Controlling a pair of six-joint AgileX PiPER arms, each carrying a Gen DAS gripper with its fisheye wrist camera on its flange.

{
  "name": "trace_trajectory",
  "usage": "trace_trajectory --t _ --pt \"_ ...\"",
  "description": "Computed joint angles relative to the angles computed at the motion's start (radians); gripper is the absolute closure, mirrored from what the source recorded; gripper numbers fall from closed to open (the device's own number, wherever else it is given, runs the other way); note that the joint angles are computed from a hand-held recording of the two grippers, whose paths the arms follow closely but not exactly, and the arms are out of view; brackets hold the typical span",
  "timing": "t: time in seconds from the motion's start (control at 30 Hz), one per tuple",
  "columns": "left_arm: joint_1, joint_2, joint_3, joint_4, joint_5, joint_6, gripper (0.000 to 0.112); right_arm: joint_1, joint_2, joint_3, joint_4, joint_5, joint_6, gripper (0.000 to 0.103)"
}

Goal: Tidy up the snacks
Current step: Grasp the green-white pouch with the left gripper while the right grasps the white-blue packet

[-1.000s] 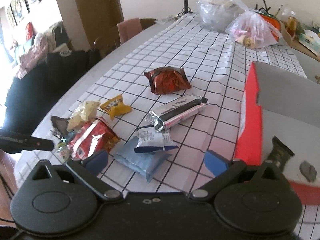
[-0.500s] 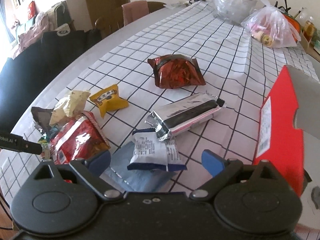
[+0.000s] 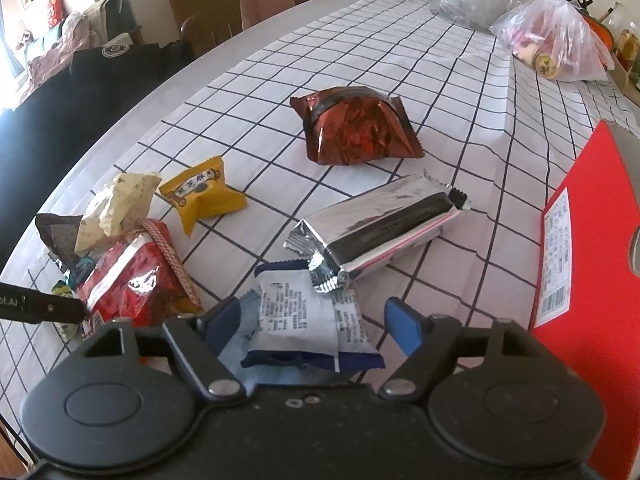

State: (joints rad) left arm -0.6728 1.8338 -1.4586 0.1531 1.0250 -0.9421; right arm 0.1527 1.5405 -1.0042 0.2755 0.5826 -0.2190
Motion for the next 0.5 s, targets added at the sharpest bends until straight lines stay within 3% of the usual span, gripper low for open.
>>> trace_trajectory --t 0.33,0.5 --pt "-0.033 0.039 -0.052 0.044 0.043 -0.022 0.054 0.003 0.015 -0.002 0.006 -0.005 0.009 0.046" --pt "-0.042 0.036 -0.049 0.061 0.049 -0.021 0.074 0.011 0.003 0.005 -0.018 -0.011 0.033 0.052"
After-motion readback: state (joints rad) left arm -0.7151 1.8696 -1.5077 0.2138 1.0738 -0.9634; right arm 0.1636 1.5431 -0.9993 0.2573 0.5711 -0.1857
